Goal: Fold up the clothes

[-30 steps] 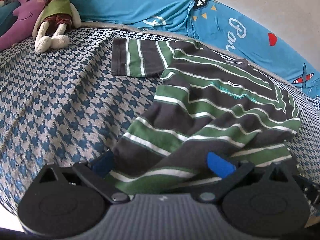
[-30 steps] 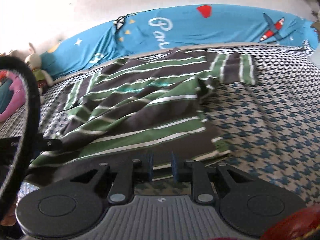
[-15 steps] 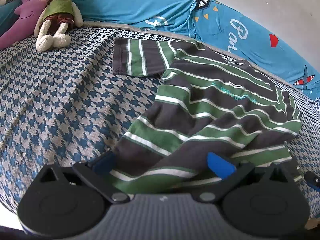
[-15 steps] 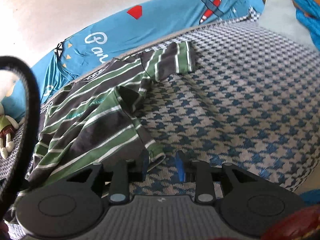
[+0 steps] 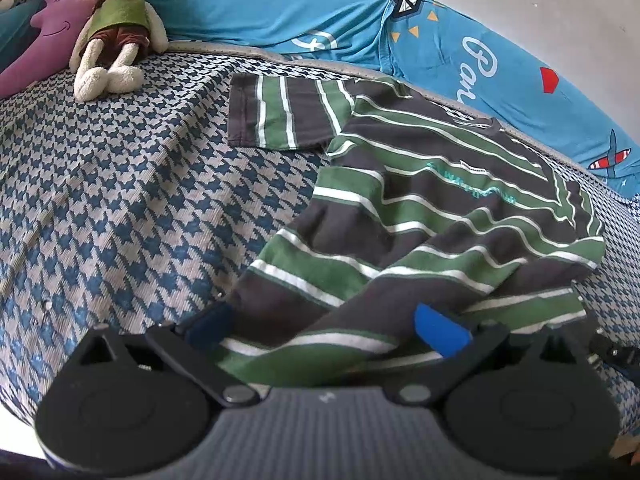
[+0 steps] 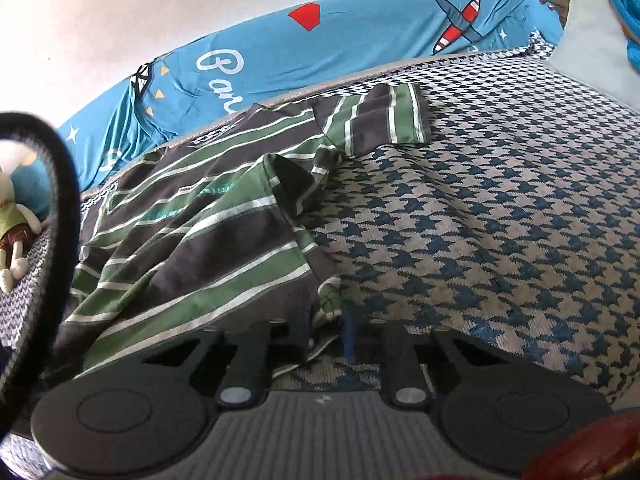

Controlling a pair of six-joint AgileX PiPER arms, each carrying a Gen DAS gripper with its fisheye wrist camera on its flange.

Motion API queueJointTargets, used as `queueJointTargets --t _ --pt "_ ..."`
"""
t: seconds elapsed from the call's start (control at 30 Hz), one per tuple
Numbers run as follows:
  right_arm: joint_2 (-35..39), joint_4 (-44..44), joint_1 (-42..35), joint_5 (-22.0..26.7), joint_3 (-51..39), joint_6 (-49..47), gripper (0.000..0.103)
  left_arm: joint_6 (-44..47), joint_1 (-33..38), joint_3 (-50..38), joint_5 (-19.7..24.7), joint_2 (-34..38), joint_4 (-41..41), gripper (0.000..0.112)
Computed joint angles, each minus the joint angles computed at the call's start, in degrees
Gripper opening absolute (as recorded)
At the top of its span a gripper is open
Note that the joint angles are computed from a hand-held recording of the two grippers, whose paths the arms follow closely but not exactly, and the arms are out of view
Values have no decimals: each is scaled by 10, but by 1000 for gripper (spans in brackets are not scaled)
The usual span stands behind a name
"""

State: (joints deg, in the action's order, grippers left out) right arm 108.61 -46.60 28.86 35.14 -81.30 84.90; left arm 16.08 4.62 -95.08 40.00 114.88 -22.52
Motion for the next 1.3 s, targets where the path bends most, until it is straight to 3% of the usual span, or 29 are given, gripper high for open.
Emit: queueJointTargets --t 0.2,0.47,0.73,0.93,1.17,1.3 --pt "-37 -28 18 17 25 34 8 0 1 4 -3 -2 -6 103" --pt "-102 -63 110 183 70 57 8 -13 9 5 -4 -8 -12 103" --pt "-98 -55 131 299 61 86 8 -12 21 25 -12 -24 -27 103" --pt "-78 -1 126 323 36 30 8 -6 32 34 -15 -27 -41 103" --pt "-93 -68 156 340 57 118 14 -11 39 31 -23 -22 -43 103" --pt "-111 -76 144 263 74 111 14 -20 46 27 -25 -20 -46 103"
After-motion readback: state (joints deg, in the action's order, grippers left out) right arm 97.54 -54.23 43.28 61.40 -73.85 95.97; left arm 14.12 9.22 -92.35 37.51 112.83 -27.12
